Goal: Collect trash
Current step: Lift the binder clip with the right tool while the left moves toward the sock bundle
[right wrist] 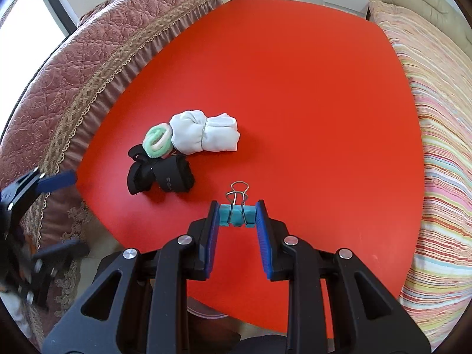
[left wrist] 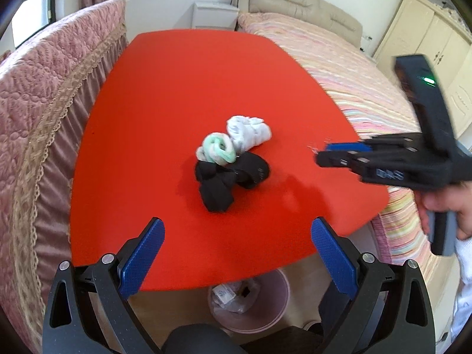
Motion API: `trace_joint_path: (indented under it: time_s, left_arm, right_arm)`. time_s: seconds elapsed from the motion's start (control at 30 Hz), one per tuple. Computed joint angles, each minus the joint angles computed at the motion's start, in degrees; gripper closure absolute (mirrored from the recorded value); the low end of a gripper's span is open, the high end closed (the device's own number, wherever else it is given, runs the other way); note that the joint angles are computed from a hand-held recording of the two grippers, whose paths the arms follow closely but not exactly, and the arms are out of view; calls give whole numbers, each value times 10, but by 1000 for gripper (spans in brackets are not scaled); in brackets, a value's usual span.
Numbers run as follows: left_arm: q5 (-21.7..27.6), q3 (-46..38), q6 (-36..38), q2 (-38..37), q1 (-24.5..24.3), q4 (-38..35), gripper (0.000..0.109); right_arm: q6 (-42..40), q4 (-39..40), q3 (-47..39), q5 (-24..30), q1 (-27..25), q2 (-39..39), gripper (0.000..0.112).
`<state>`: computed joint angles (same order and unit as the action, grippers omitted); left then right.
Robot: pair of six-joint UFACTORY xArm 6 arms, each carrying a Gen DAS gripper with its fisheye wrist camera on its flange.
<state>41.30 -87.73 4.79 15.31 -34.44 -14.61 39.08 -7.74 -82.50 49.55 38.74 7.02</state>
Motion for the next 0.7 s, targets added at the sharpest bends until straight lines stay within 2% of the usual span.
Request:
trace_joint_path:
  time_s: [0.27, 0.4, 0.43, 0.5, 0.57, 0.63, 0.7]
  left_arm:
    - [65, -102, 17, 85, 10, 7, 13]
    - [68, -120, 16, 104, 13, 2, 16]
    - [70, -126, 19, 109, 15, -2, 20]
    - [80, -138, 16, 119, 16, -3, 36]
    - [85, -145, 13, 126, 17, -3, 40]
    - [81, -141, 13, 124, 17, -5, 50]
    - [82, -142, 14, 124, 17, -7, 66]
  right_arm:
    - [2, 4, 6, -4, 0, -1, 88]
    - [-1, 8, 9, -6, -1, -1, 88]
    - [-1, 9, 10, -7, -1, -2, 88]
    - [-3, 11, 10, -8, -1, 0, 88]
    - [-5, 13, 11, -10, -1, 0, 88]
    - [-6, 15, 11, -12, -1, 1, 88]
    - [-7, 15, 12, -14, 0, 1, 88]
